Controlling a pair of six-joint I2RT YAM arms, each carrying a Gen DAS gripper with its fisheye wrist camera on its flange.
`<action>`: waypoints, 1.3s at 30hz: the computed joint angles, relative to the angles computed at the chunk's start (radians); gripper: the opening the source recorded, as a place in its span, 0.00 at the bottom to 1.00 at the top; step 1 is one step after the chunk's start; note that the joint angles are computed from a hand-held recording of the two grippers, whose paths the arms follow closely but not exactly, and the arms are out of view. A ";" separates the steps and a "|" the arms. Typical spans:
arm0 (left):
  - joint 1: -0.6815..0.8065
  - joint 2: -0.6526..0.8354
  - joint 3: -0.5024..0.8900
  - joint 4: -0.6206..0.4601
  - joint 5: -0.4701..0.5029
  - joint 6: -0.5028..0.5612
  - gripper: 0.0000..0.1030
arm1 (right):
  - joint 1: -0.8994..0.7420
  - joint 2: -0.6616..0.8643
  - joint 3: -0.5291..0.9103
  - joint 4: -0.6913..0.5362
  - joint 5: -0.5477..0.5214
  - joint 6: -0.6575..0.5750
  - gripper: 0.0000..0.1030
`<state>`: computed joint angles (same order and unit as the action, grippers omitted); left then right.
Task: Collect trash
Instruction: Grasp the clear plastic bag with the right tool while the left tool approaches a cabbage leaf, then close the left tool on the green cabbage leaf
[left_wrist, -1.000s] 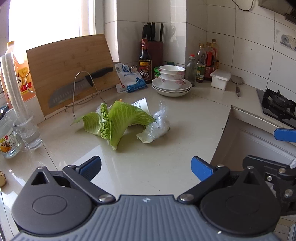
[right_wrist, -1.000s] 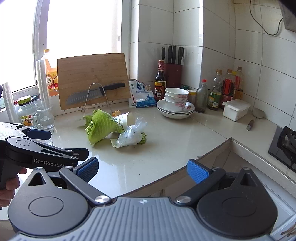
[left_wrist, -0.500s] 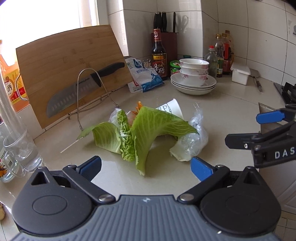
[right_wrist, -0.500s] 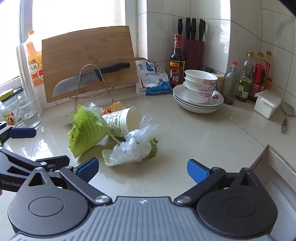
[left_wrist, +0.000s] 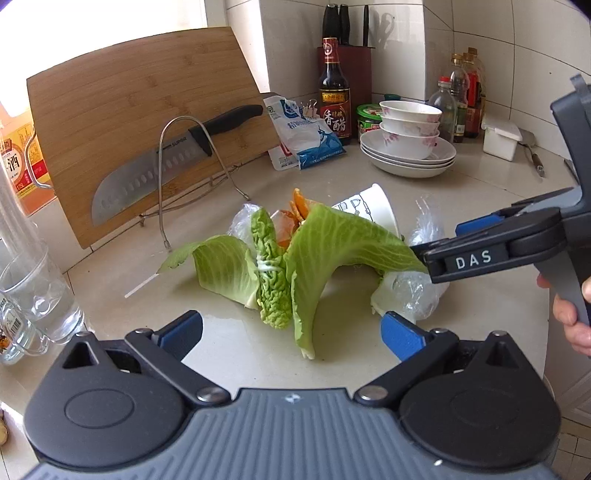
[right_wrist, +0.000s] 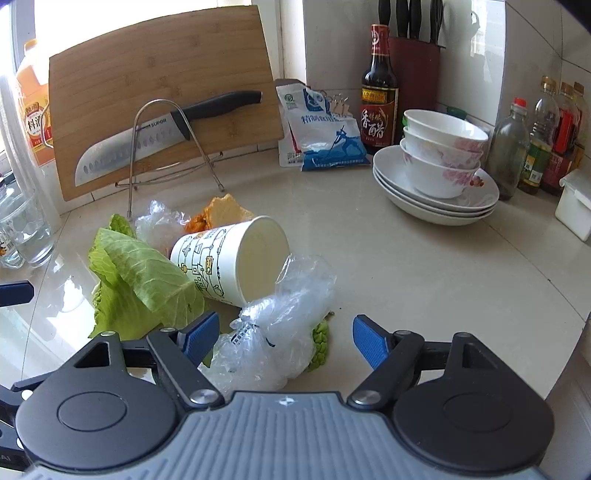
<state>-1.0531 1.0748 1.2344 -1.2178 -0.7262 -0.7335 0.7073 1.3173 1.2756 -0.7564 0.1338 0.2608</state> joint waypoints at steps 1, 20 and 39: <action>0.006 0.000 -0.002 0.005 0.003 0.005 0.99 | -0.003 0.007 -0.001 0.003 -0.011 0.000 0.78; 0.114 0.010 0.010 0.124 0.064 0.293 0.99 | -0.060 -0.049 0.024 -0.058 -0.091 -0.068 0.50; 0.194 0.062 -0.004 0.260 0.272 0.573 0.49 | -0.122 -0.122 0.025 -0.130 -0.077 -0.074 0.50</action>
